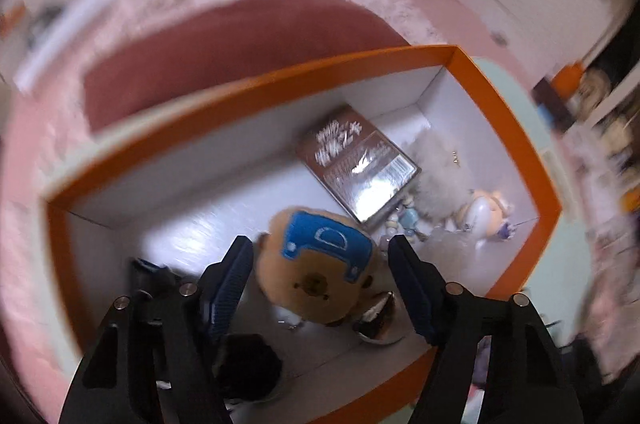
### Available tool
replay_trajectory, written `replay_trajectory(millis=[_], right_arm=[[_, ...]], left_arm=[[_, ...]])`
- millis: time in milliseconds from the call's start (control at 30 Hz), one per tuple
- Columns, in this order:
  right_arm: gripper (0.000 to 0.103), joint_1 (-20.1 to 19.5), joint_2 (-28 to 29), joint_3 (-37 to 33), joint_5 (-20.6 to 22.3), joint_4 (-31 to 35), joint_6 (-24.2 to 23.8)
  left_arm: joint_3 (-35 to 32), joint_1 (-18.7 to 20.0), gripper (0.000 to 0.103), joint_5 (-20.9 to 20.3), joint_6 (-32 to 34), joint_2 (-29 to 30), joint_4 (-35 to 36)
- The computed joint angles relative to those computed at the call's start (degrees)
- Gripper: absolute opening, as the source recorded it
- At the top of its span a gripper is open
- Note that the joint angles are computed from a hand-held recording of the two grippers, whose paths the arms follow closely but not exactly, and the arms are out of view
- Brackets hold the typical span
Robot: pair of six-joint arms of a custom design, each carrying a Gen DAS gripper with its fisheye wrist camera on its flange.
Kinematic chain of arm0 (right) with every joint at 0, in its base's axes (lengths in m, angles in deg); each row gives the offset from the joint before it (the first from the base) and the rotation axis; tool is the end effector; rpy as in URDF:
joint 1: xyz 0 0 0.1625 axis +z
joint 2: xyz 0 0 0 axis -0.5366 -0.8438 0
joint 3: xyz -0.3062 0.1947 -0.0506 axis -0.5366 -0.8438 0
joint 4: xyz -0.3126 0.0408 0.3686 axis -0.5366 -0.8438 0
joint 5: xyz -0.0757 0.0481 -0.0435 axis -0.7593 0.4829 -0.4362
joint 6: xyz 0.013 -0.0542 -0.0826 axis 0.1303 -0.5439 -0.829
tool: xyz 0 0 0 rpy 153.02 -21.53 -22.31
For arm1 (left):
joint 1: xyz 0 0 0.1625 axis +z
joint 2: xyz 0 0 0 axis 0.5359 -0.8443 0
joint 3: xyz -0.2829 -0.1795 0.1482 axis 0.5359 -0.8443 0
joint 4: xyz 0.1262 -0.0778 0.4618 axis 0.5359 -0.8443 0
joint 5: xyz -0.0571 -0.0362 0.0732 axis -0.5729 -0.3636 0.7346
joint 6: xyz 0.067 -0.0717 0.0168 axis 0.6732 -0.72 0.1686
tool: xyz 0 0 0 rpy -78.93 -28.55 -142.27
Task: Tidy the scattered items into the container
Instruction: 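Reach into the box and grasp the teddy-bear keychain with the left tool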
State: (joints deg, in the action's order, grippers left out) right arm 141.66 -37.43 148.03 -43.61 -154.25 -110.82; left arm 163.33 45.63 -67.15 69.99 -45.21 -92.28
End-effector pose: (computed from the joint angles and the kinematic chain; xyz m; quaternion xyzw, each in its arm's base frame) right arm 0.3186 -0.6163 -0.1126 0.3876 -0.8916 0.1330 0.1924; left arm 0.0461 -0.7156 0.3069 0.0312 0.9325 -0.2101 0.2921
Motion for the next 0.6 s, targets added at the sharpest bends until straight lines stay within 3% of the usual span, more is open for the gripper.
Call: replay_trajectory(millis=[67,133,200,333,500,600], right_arm=[[0.091,0.09,-0.03,0.1,-0.11,-0.11,-0.08],[0.092,0.14,-0.08,0.22,-0.09,-0.11,0.05],[0.092,0.23,-0.08,0.25,-0.13,-0.11,0.15],[0.092,0.19,-0.08,0.19,-0.09,-0.02,0.12],[0.092,0.16,-0.08,0.15,-0.09,0.03,0.06],[0.092,0.16,-0.09,0.16,-0.09,0.07,0.05]], left_arm=[[0.98,0.21,0.05,-1.46,1.97,-0.44,-2.65],[1.84,0.0,0.047,-1.02,2.99,-0.95,-4.23],[3.99,-0.76,0.046,0.27,5.48,-2.49,-8.0],[8.94,-2.3,0.046,-1.86,7.85,-8.08,-14.64],[17.6,-6.73,0.047,2.05,9.08,-16.35,-21.22],[24.72,-8.38,0.047,-0.19,10.11,-22.08,-23.41]])
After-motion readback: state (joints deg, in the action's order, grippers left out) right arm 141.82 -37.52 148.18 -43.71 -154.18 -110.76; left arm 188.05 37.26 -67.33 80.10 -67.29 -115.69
